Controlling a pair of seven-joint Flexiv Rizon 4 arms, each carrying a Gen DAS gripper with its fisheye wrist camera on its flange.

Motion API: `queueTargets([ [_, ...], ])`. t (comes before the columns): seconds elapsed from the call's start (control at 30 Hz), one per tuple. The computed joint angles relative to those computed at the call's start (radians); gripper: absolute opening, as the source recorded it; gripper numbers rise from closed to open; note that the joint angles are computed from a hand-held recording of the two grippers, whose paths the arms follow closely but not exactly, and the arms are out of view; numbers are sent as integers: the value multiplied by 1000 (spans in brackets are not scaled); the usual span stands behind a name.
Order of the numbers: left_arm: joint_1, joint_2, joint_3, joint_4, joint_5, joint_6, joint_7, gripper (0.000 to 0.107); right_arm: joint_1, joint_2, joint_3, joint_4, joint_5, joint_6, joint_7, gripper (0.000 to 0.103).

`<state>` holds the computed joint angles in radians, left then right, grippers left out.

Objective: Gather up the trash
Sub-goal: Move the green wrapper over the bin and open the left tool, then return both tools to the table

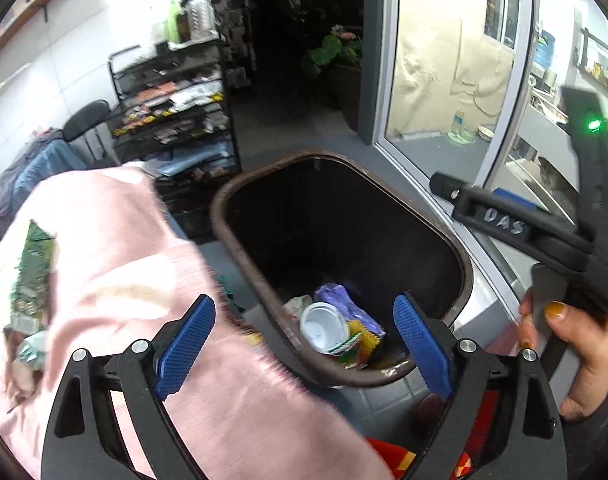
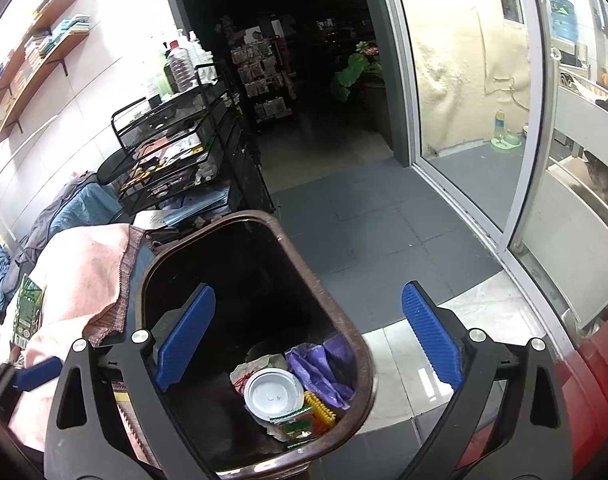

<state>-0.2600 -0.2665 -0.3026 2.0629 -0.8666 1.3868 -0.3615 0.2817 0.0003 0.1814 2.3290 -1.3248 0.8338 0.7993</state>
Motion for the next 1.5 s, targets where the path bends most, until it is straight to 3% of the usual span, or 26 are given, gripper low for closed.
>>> queueTargets([
  [0.27,4,69,9,62,-239,103,159,90,39,-115,-23,-114,-95,75,-31,93],
  [0.43,-24,77,26,70,-428,220,297,90,71,-170,-37,-195,-142,104,-69,94],
  [0.57,-35,81,68,64,-499,237,327,90,93,-211,-49,-261,-168,138,-112,94],
  [0.77,-113,61,141,-2,-787,325,532,93,134,-280,-68,-372,-187,197,-210,94],
  [0.83,-110,59,170,4,-754,317,485,94,148,-306,-76,-409,-192,225,-242,94],
  [0.9,-89,64,204,32,-641,283,367,95,161,-328,-84,-441,-189,245,-270,94],
  [1.03,-14,73,208,61,-536,247,242,97,192,-374,-97,-501,-156,284,-352,95],
  [1.1,7,74,181,48,-650,268,326,97,208,-394,-106,-526,-133,301,-385,95],
  [1.17,-23,65,204,22,-763,298,410,97,224,-413,-114,-550,-105,317,-420,95],
  [1.4,-47,31,301,15,-760,321,373,97,279,-465,-152,-617,-34,380,-511,95],
  [1.5,20,39,324,62,-533,242,158,97,300,-486,-163,-644,3,395,-555,96],
])
